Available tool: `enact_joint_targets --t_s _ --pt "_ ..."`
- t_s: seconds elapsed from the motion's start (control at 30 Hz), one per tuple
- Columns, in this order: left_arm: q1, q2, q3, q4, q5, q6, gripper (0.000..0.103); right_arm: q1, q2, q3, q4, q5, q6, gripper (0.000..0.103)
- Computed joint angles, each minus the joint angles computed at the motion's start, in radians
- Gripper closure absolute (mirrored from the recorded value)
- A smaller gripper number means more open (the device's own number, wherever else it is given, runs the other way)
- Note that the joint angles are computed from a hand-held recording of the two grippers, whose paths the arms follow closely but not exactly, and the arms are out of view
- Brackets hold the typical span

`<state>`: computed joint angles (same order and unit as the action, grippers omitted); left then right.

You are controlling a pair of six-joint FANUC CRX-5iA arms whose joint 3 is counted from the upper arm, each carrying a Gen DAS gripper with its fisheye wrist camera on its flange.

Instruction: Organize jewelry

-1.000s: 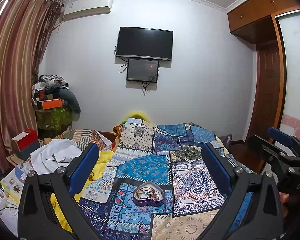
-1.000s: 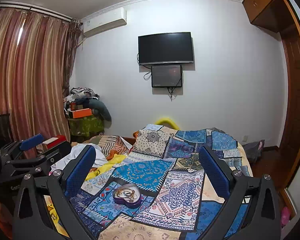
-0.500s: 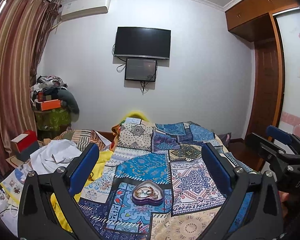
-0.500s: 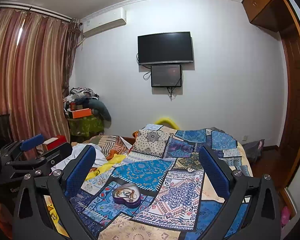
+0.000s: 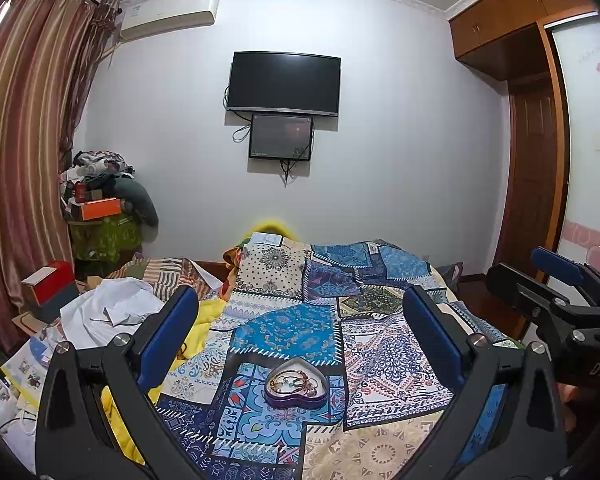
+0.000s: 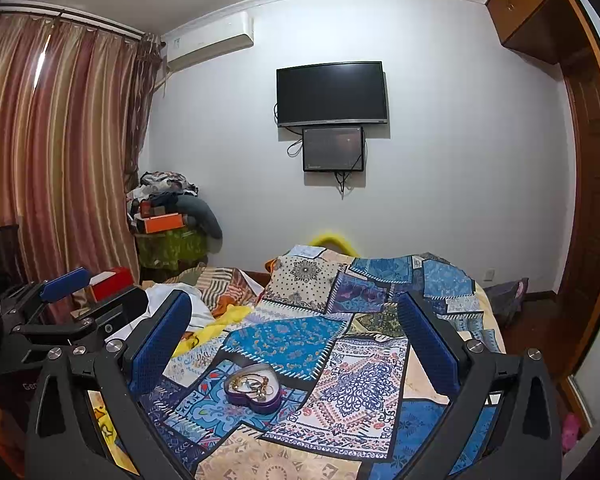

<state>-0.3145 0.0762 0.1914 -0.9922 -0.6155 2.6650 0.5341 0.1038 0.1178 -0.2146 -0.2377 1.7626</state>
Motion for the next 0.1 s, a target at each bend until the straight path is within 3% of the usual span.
enact_joint_targets --t_s 0.1 --pt "0.003 -0.002 -0.004 0.002 0.001 0.002 0.001 -0.001 0.002 0.003 -0.005 -0.001 0.004 0.001"
